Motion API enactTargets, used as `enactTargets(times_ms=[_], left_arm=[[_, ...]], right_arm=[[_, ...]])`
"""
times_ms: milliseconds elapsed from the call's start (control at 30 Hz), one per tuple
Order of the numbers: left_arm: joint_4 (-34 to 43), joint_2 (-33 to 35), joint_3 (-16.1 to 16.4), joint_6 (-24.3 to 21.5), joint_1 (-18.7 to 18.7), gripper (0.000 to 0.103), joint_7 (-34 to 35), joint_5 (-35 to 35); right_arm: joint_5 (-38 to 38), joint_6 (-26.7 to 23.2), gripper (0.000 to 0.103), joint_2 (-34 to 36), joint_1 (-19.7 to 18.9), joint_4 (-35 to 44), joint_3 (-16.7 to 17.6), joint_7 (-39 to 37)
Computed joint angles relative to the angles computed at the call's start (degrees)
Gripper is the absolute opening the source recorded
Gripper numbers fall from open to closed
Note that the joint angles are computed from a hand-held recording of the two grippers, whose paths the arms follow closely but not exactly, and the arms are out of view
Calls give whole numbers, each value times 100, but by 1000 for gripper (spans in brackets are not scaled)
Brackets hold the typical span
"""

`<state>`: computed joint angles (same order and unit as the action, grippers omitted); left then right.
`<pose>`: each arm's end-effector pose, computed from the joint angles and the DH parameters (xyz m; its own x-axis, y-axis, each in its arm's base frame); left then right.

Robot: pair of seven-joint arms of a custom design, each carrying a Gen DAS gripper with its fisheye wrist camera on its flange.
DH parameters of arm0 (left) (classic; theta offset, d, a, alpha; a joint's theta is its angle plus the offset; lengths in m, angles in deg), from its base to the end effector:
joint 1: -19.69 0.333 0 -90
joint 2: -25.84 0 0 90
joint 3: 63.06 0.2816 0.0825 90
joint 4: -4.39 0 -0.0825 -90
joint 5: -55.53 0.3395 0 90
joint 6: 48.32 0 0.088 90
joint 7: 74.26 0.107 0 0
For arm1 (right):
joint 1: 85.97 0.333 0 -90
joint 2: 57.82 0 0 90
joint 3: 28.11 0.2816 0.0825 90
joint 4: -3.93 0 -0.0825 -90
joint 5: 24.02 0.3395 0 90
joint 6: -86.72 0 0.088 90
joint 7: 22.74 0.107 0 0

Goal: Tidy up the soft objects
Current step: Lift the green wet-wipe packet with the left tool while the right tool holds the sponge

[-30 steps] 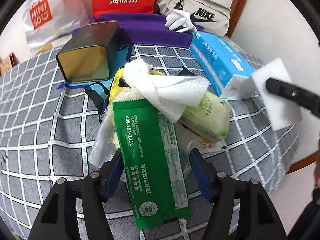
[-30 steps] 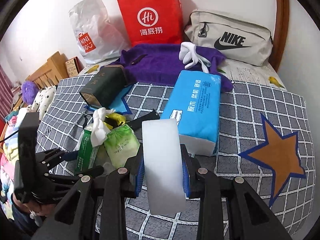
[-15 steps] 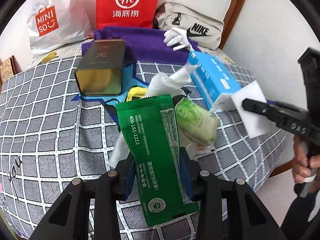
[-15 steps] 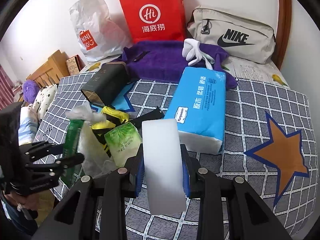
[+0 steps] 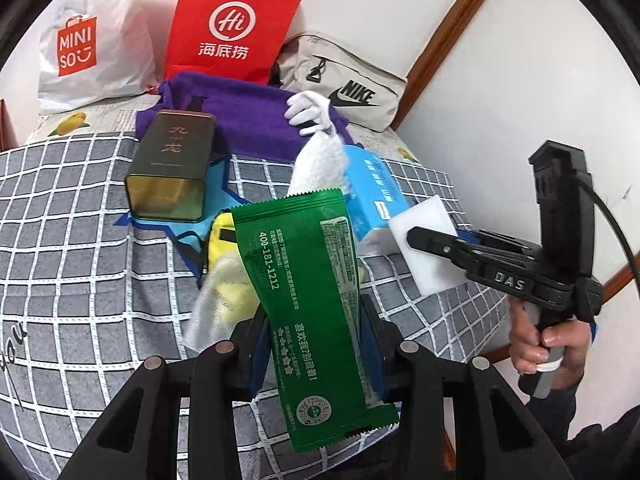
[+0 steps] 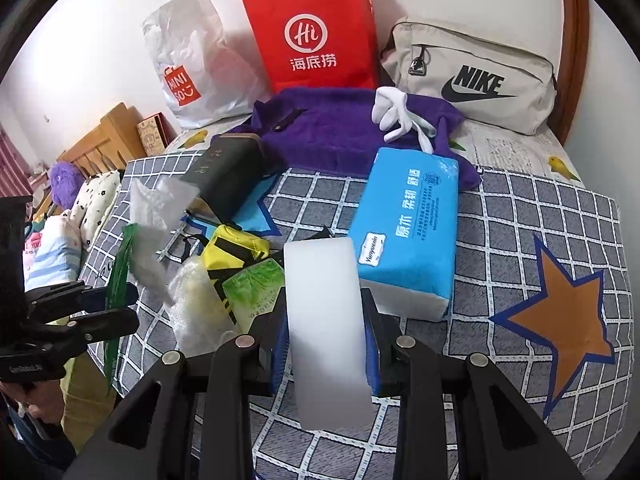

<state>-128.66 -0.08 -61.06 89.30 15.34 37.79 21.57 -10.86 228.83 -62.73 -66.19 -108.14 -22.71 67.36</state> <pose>0.4299 -0.0197 0.5547 -0.1977 -0.9103 0.3636 -0.8289 -0.0427 -0.5577 0.4886 0.2306 0.5617 0.3524 -0.9118 -0.2106 -0.8117 -0.1858 -0.5538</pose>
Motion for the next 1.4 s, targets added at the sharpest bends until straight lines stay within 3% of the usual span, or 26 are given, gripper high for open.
enactTargets(times_ms=[267, 300, 367, 567, 800, 1000, 1400], left_arm=[[247, 983, -284, -433, 440, 38, -966, 949], [121, 881, -250, -271, 407, 38, -797, 781], [148, 829, -207, -509, 413, 38, -696, 760], [-33, 597, -194, -477, 576, 38, -834, 953], [-105, 397, -259, -89, 932, 38, -1387, 1877], [283, 658, -37, -96, 885, 38, -1166, 1684], [1533, 1467, -151, 52, 898, 38, -998, 1503]], right_arm=[[468, -28, 32, 286, 125, 312, 70, -403], [493, -54, 32, 326, 138, 352, 84, -429], [524, -154, 32, 449, 179, 495, 129, -503], [595, -182, 32, 763, 293, 886, 247, -714], [277, -298, 32, 864, 293, 1099, 222, -528], [104, -349, 32, 905, 173, 1202, 128, -215], [-304, -482, 32, 1343, -109, 1981, -22, 249]])
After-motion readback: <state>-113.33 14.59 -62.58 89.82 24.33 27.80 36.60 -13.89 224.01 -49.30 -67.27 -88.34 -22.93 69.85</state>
